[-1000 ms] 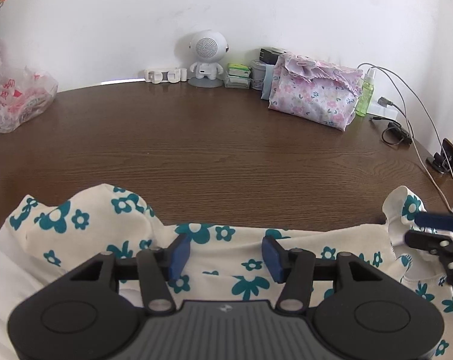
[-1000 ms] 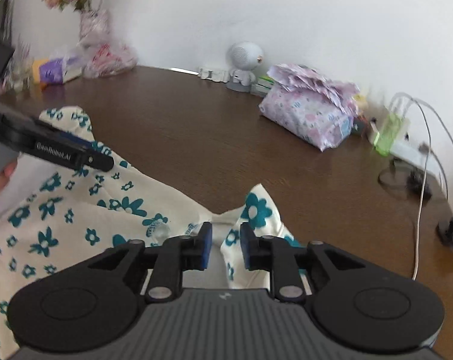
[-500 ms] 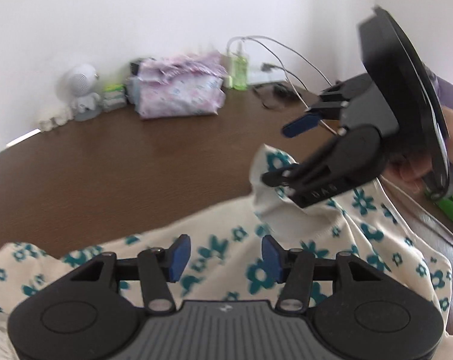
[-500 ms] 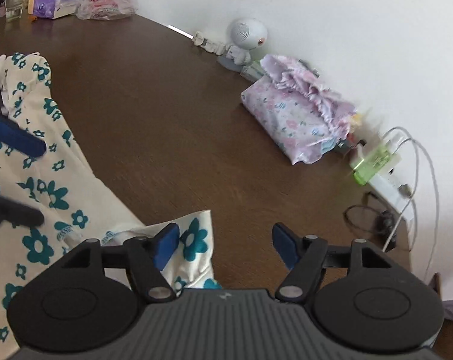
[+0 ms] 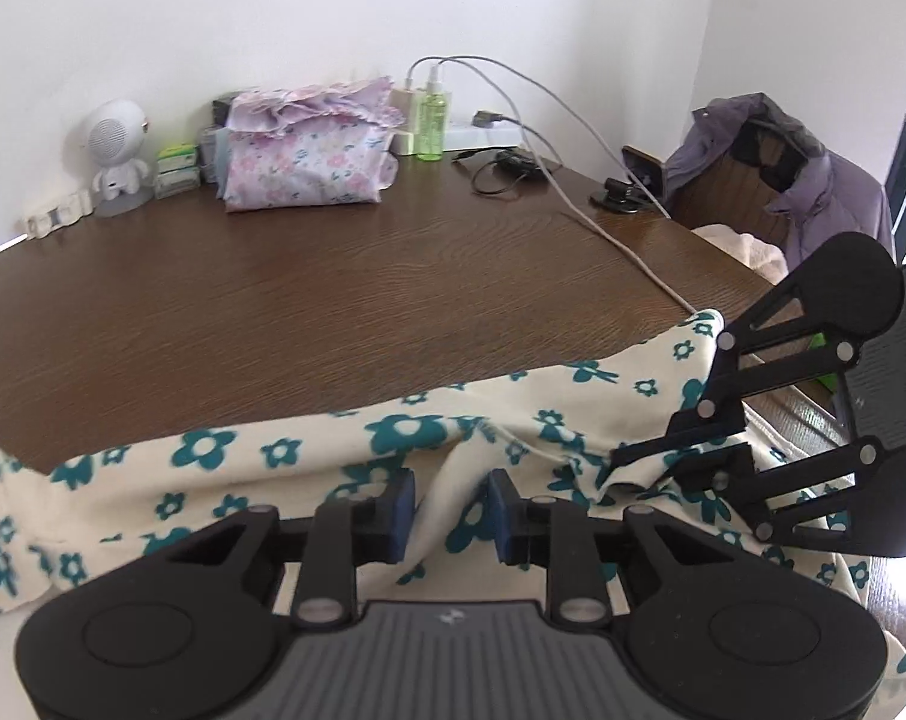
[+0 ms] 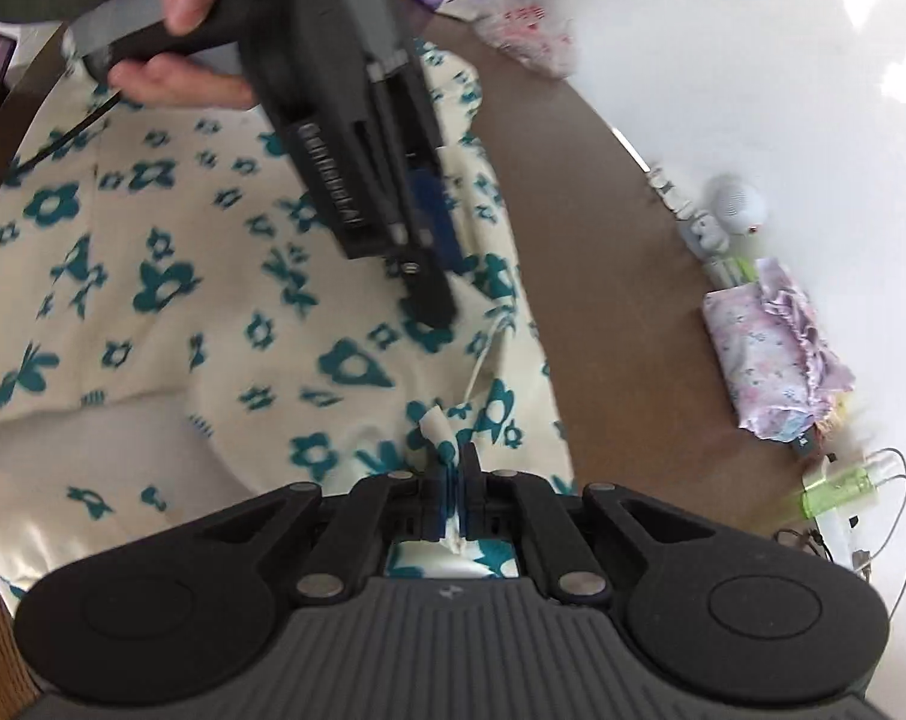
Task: Fold clothes
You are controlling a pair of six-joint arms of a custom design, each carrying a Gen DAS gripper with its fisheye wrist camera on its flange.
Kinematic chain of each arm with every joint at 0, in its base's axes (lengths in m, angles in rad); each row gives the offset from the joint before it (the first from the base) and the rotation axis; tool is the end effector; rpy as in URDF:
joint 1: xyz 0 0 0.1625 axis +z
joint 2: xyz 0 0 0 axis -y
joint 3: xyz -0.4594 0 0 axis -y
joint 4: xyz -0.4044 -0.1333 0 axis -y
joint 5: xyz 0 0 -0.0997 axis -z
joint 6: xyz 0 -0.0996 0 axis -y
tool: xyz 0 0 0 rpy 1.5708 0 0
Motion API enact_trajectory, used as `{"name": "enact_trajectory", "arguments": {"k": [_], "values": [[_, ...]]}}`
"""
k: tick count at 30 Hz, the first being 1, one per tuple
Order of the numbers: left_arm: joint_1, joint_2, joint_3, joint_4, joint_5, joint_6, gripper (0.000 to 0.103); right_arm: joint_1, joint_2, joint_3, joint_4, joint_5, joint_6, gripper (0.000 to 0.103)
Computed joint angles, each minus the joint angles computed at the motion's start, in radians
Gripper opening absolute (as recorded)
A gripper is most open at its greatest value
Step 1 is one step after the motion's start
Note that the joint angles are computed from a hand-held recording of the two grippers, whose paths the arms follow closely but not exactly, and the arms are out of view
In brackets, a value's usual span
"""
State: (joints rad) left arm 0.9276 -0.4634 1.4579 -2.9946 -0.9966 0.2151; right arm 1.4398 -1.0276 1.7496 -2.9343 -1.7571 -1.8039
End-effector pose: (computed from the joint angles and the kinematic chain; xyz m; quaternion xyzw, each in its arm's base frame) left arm -0.3039 -0.7180 -0.0058 0.3351 0.8772 -0.2584 0.2270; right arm 0.0251 -0.6886 0.2698 0.6817 -0.6549 0.1054 0.3086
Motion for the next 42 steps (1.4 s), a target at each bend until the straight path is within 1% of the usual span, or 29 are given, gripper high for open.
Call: {"name": "enact_trajectory", "arguments": {"k": [1,2,3,4,6,8,9,10,11,13,15,18,19,20,21,22,23,25,28,30,32,33,34,35,36,37,38,40,42], "values": [[0.002,0.007,-0.01,0.012,0.009,-0.007,0.02,0.0,-0.001,-0.003,0.001,0.006,0.009,0.005],[0.001,0.014,-0.01,-0.014,0.021,-0.001,0.009,0.004,-0.005,-0.015,0.029,0.005,0.042,0.007],[0.003,0.011,-0.007,-0.017,0.015,-0.002,0.004,0.008,-0.013,-0.035,0.084,0.007,0.088,0.014],[0.005,0.008,-0.003,-0.019,0.007,-0.002,0.003,0.009,-0.024,-0.055,0.143,0.019,0.133,0.03],[0.0,-0.005,0.029,-0.076,0.002,0.024,0.001,-0.001,-0.052,-0.107,0.284,0.109,0.223,0.044],[-0.017,-0.017,0.069,-0.148,0.01,0.101,0.001,-0.011,-0.051,-0.172,0.378,0.191,0.33,0.044],[-0.027,-0.026,0.092,-0.169,0.011,0.151,0.001,-0.014,-0.042,-0.205,0.402,0.222,0.384,0.044],[-0.033,-0.038,0.112,-0.173,0.002,0.185,0.001,-0.015,-0.025,-0.233,0.399,0.235,0.428,0.044],[-0.038,-0.047,0.129,-0.17,-0.007,0.207,0.001,-0.013,-0.004,-0.261,0.391,0.231,0.462,0.044],[-0.043,-0.056,0.151,-0.16,-0.017,0.245,0.002,-0.004,0.046,-0.314,0.384,0.18,0.501,0.044],[-0.045,-0.05,0.156,-0.153,0.003,0.254,0.002,0.004,0.087,-0.334,0.376,0.117,0.474,0.043],[-0.042,-0.059,0.168,-0.13,-0.009,0.24,0.002,0.008,0.124,-0.341,0.367,0.051,0.448,0.04],[-0.041,-0.063,0.174,-0.129,-0.018,0.241,0.002,0.008,0.132,-0.341,0.366,0.034,0.442,0.034],[-0.041,-0.063,0.178,-0.135,-0.017,0.247,0.002,0.005,0.134,-0.338,0.367,0.034,0.443,0.031],[-0.041,-0.064,0.179,-0.134,-0.017,0.251,0.002,-0.001,0.13,-0.331,0.365,0.047,0.443,0.022],[-0.038,-0.064,0.177,-0.129,-0.021,0.25,0.002,-0.001,0.13,-0.335,0.378,0.046,0.448,0.0],[-0.035,-0.065,0.175,-0.124,-0.025,0.248,0.002,-0.002,0.131,-0.34,0.383,0.047,0.458,0.001],[-0.03,-0.061,0.168,-0.119,-0.023,0.24,0.002,-0.007,0.139,-0.342,0.321,0.067,0.475,0.001],[-0.026,-0.051,0.155,-0.126,-0.005,0.22,0.002,-0.011,0.161,-0.353,0.222,0.059,0.524,0.001],[-0.024,-0.052,0.152,-0.108,-0.009,0.22,0.002,-0.013,0.154,-0.368,0.264,0.059,0.537,0.002],[-0.025,-0.048,0.153,-0.118,-0.003,0.224,0.002,-0.02,0.138,-0.383,0.342,0.082,0.54,0.015],[-0.025,-0.048,0.152,-0.112,-0.004,0.223,0.003,-0.026,0.127,-0.39,0.383,0.099,0.538,0.033],[-0.024,-0.046,0.15,-0.114,-0.005,0.224,0.003,-0.03,0.123,-0.394,0.397,0.105,0.537,0.042],[-0.023,-0.044,0.148,-0.117,-0.006,0.225,0.003,-0.03,0.127,-0.402,0.403,0.086,0.543,0.042],[-0.022,-0.044,0.145,-0.112,-0.008,0.224,0.003,-0.03,0.132,-0.409,0.409,0.066,0.55,0.039],[-0.022,-0.042,0.141,-0.109,-0.009,0.226,0.003,-0.031,0.136,-0.419,0.42,0.051,0.556,0.02],[-0.023,-0.04,0.137,-0.102,-0.007,0.228,0.003,-0.034,0.141,-0.421,0.418,0.053,0.561,0.008],[-0.027,-0.034,0.13,-0.105,0.005,0.237,0.003,-0.041,0.143,-0.389,0.318,0.086,0.562,0.005],[-0.034,-0.041,0.137,-0.103,0.016,0.226,0.006,-0.039,0.145,-0.341,0.172,0.089,0.539,0.006]]}}
